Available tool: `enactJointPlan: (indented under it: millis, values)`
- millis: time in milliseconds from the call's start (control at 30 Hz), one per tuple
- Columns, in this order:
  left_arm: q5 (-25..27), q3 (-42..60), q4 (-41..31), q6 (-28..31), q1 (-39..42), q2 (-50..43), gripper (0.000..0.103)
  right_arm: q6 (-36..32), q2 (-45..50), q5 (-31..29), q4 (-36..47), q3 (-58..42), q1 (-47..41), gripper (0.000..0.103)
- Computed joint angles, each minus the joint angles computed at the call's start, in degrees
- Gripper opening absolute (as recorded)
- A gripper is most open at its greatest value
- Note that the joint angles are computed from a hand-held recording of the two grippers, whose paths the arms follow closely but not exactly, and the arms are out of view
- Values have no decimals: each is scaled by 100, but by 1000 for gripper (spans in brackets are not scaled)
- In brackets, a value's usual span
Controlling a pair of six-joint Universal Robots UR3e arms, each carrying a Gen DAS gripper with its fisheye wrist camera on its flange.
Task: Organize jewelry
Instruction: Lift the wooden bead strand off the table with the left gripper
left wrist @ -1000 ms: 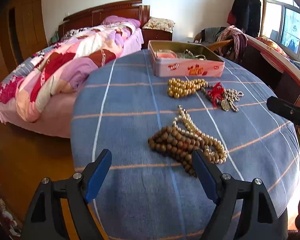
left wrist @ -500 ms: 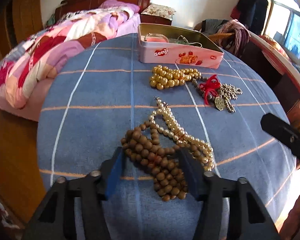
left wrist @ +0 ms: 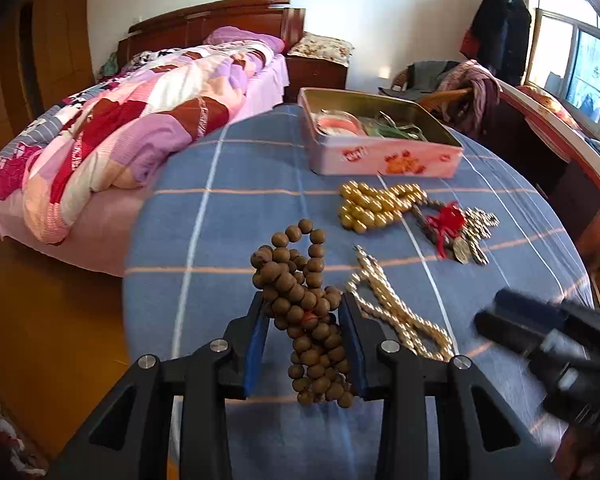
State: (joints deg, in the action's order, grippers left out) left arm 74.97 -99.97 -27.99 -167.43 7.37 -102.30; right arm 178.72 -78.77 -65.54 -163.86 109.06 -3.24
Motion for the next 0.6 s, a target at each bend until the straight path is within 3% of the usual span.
enactJointPlan:
  millis: [367, 467, 533, 600]
  values:
    - [403, 545, -129, -96, 121, -194, 36, -459, 1198, -1203, 1029, -1764, 1098, 47]
    - [361, 637, -171, -106, 141, -231, 36, -586, 1242, -1446, 1088, -1846, 1188, 36]
    - [292, 693, -195, -120, 140, -255, 36, -629, 1233, -1526, 1125, -1863, 1161, 19]
    - [189, 731, -232, -148, 156, -258, 36, -603, 1203, -1388, 1158, -1835, 1049, 16]
